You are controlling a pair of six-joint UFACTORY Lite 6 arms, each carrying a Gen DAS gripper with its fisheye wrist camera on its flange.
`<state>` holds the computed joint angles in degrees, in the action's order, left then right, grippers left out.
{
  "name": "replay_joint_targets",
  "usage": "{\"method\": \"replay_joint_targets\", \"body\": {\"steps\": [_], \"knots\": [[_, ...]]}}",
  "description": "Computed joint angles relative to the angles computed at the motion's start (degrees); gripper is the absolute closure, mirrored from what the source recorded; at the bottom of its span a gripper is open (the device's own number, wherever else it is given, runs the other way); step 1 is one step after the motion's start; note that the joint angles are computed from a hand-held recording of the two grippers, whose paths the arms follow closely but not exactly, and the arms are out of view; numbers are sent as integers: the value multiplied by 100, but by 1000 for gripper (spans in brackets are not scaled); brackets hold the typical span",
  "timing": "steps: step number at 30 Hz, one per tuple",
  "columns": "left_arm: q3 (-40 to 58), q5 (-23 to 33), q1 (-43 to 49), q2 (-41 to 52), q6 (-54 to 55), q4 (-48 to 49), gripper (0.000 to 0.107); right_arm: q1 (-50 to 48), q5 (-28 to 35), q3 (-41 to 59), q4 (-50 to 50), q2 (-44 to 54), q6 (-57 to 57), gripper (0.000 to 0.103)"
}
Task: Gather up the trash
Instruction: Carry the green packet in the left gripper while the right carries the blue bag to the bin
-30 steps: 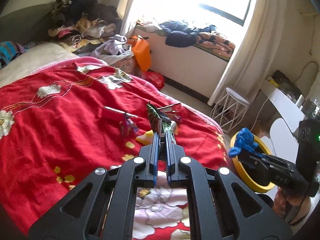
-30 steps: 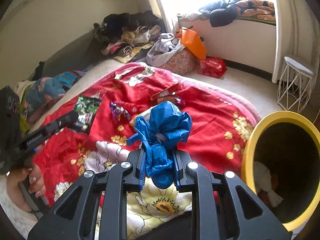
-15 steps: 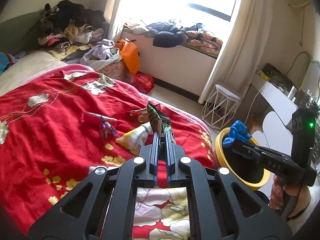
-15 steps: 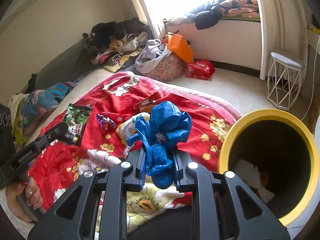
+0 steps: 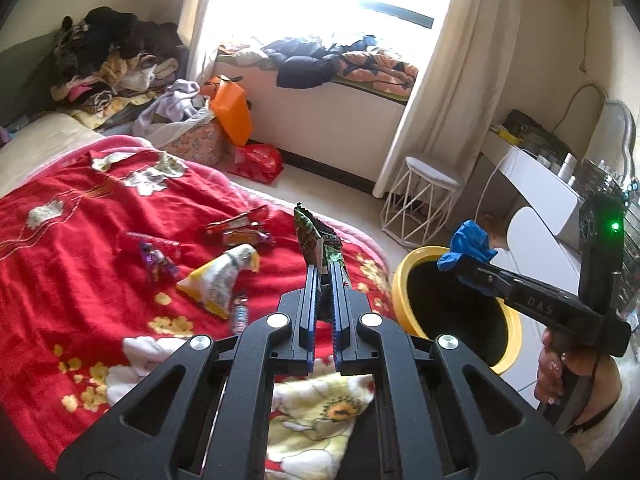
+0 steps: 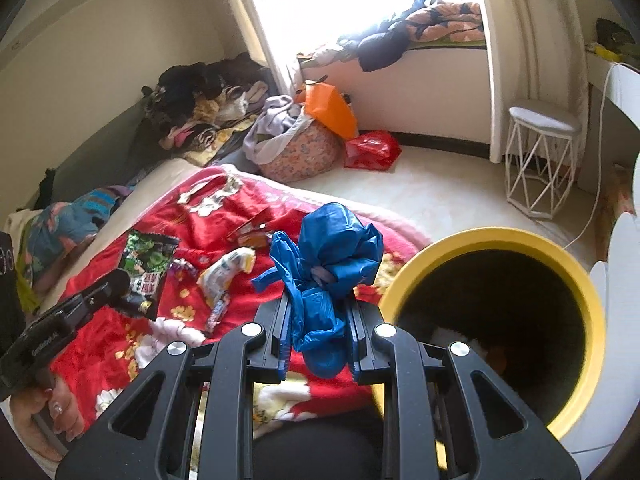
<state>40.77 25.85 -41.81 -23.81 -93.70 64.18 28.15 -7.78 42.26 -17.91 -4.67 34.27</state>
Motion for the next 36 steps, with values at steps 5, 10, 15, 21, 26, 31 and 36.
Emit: {"method": "replay_joint_targets", "body": {"steps": [5,10,15,21,26,31,36], "knots": [[389,77,-316,485,-332,284,103,-574,-109,-197,-1703,-217,1464,83],[806,114,-567,1042,-390,359,103,-1150,-298,-301,-2881,-305,2529,83],[1211,100,-725,1569,-396,337,103,-1751,-577,-348,-3791,-252,3223,83],[1700,68,-920,2191,-384,292,103,-2312,-818,-341,-4348,-35,3498,82],[2099,-98,-1001,2706,-432,339,103,-2625,-954,-370,-4540,64,3507,81],[2352,-402,-1015,3126,-546,445,103,-2956,-1144,-270,-4910,310,3689,81],[2680,-672,-1047,3584,-387,326,103,-3218,-1296,-127,-5234,562,3879,80]]}}
